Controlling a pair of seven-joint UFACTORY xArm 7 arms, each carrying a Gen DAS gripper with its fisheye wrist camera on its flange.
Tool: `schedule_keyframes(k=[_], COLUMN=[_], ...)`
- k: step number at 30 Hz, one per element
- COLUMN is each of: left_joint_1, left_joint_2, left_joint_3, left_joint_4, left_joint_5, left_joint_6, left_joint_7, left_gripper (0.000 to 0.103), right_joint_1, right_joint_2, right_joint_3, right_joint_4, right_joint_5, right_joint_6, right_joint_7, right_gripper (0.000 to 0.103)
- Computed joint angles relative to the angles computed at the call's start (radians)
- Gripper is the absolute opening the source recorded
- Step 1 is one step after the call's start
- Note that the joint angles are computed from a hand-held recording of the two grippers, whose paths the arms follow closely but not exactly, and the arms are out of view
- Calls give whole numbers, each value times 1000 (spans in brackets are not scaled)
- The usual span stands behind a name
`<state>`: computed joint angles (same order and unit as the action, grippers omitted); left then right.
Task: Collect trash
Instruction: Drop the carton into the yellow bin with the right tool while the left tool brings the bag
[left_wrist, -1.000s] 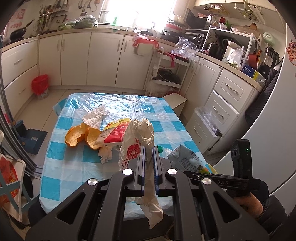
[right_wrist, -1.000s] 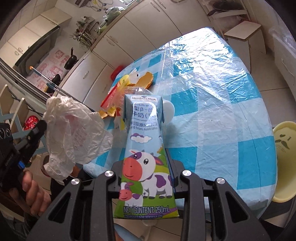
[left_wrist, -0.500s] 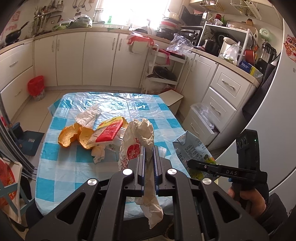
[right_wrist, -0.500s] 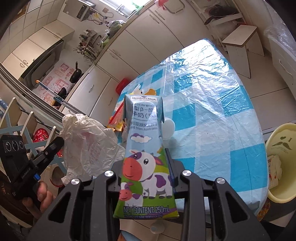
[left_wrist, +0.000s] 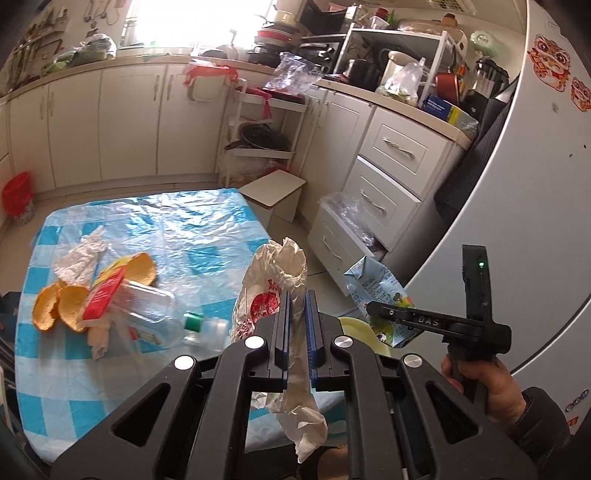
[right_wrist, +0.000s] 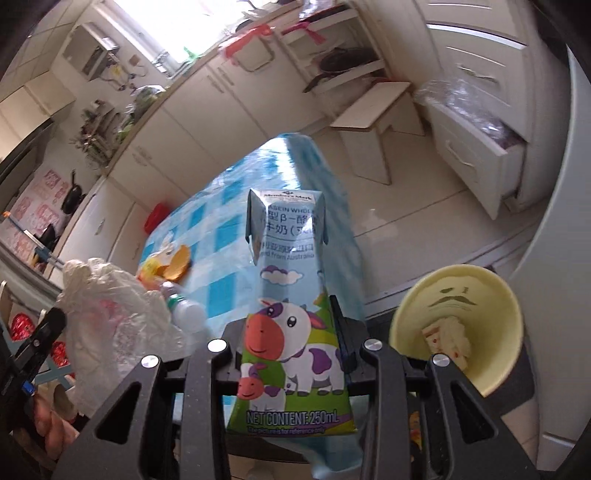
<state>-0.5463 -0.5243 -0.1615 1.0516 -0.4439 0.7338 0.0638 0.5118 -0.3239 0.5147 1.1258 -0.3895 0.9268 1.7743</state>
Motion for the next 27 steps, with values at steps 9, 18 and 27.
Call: schedule_keyframes(k=[9, 18, 27], left_joint_1=[-89, -120, -166], left_joint_2=[219, 379, 571], left_joint_3=[-102, -153, -201], left_joint_4=[143, 209, 342], left_joint_5=[-26, 19, 57], left_joint_6=[-70, -64, -84], left_joint_7=[-14, -66, -123], left_gripper=[7, 7, 7], right_joint_1=[23, -110, -273], right_joint_2=[-123, -200, -296], right_joint_3=[-106, -24, 204], right_joint_4=[-258, -176, -14], right_joint_5=[313, 143, -218], right_joint_6=[115, 282, 486], right_joint_7=[-27, 44, 128], right_gripper=[35, 67, 82])
